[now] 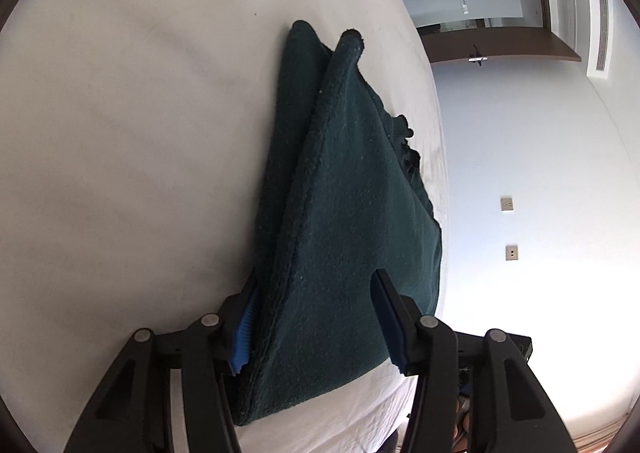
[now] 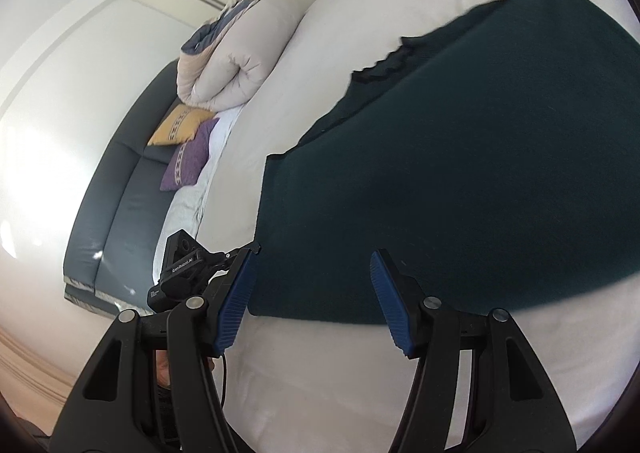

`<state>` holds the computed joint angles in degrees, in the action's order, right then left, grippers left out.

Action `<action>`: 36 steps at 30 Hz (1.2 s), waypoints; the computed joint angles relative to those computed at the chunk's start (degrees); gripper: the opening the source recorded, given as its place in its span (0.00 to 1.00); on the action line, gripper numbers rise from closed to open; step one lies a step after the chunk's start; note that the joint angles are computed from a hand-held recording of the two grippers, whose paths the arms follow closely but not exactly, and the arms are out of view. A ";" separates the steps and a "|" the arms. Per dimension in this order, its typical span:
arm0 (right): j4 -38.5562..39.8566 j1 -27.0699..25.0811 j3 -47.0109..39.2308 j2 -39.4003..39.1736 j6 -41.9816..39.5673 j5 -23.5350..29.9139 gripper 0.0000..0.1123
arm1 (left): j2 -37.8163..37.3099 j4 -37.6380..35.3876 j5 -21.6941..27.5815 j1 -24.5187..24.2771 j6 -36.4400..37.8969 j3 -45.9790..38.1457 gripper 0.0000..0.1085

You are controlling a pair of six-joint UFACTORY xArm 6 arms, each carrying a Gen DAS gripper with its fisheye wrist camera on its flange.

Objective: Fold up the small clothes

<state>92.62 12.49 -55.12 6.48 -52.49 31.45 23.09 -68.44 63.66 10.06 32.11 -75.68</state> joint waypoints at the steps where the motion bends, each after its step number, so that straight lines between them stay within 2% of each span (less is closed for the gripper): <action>1: -1.82 0.11 -2.10 1.82 1.74 0.42 0.52 | -0.11 -0.26 0.00 0.10 0.60 0.20 0.42; 2: -3.67 0.36 -3.69 3.15 3.83 0.26 0.52 | -0.20 -0.16 -0.15 0.15 0.97 0.32 0.24; 3: -4.97 0.61 -5.65 4.83 4.97 0.23 0.52 | -0.22 -0.06 -0.07 0.22 1.48 0.44 0.15; 4: -6.38 0.81 -8.02 6.82 5.85 0.39 0.52 | -0.33 -0.36 -0.15 0.29 1.92 0.72 0.12; 11: -15.94 1.14 -19.99 19.09 17.25 0.52 0.52 | -2.49 -2.76 -2.50 -0.45 4.34 2.53 0.11; 16: -6.61 -2.01 -21.23 21.26 11.32 6.80 0.52 | -5.20 -2.81 -3.19 -2.41 5.65 2.12 0.10; 24: -2.89 -10.15 -22.02 19.84 9.13 15.47 0.55 | -7.14 0.01 -6.89 -11.70 4.84 -2.64 0.10; 27: -0.67 -13.61 -23.69 20.76 8.67 18.46 0.63 | -5.17 1.89 -7.97 -15.80 3.76 -5.60 0.10; 31: -1.33 -17.05 -30.32 27.14 13.25 23.91 0.66 | -1.46 3.90 -9.13 -20.42 1.92 -8.77 0.10; 36: -3.96 -17.76 -38.75 33.84 16.71 26.57 0.66 | 0.91 7.36 -12.03 -24.82 0.25 -9.48 0.10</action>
